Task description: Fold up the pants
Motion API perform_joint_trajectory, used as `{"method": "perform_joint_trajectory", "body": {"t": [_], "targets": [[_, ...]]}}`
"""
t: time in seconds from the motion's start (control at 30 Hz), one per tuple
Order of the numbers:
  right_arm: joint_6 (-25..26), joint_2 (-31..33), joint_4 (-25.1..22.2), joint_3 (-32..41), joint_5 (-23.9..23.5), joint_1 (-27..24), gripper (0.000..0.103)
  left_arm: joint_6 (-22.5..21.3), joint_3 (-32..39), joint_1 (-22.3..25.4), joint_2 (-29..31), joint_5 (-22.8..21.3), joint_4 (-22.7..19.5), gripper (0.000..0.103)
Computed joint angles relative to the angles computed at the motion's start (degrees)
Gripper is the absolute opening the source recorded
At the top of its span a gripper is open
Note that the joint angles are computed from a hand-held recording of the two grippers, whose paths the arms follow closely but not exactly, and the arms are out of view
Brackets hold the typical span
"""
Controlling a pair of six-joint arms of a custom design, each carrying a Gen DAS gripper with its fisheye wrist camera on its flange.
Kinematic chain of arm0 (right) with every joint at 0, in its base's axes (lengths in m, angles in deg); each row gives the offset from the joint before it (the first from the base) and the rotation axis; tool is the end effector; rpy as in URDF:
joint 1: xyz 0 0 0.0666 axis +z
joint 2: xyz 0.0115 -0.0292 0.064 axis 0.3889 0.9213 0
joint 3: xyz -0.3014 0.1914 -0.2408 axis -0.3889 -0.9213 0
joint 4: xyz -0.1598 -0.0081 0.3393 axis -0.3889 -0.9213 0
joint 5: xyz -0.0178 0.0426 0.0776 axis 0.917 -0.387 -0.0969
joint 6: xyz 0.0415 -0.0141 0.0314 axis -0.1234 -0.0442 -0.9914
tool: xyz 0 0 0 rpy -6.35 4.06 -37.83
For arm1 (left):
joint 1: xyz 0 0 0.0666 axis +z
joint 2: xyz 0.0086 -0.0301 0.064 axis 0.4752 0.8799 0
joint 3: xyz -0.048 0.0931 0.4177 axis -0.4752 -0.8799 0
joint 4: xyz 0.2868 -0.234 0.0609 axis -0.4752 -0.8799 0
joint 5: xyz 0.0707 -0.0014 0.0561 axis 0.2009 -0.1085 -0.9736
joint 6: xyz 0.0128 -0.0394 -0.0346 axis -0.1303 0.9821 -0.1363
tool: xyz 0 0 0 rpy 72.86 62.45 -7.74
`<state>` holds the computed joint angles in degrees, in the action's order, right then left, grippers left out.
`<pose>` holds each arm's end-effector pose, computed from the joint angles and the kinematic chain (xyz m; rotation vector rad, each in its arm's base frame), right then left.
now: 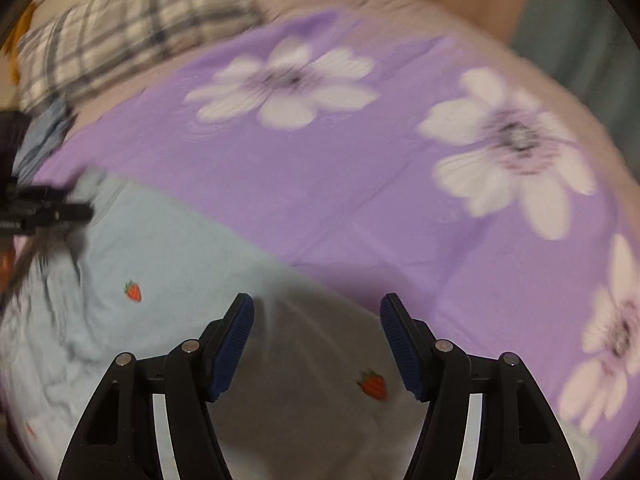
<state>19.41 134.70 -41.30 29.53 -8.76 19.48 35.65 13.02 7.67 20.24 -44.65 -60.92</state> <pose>0.5140 -0.0226 0.5045 -0.7708 2.4872 0.0892 0.4807 -0.1880 0.4776 0.0820 2.5792 -0.4661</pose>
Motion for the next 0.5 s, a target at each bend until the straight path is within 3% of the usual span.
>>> {"method": "perform_joint_trajectory", "body": {"t": [0.1, 0.27, 0.33, 0.43, 0.5], "targets": [[4.35, 2.48, -1.62, 1.28, 5.04, 1.52, 0.071, -5.91, 1.90, 0.04, 1.62, 0.88, -3.10, 0.074], [4.94, 6.97, -9.31, 6.99, 2.03, 0.89, 0.076, -8.76, 1.99, -0.18, 2.11, 0.59, -2.59, 0.073], [5.46, 6.96, -9.71, 7.02, 1.51, 0.92, 0.075, -8.99, 1.99, 0.01, 2.15, 1.07, -2.54, 0.072], [4.49, 5.11, -8.38, 4.40, -0.65, 1.20, 0.051, -8.81, 2.34, 0.11, 2.22, 1.10, -3.09, 0.065], [4.91, 2.76, -5.81, 1.13, -1.23, 1.91, 0.026, -8.14, 2.41, -0.25, 2.31, 0.21, -2.99, 0.065]]}}
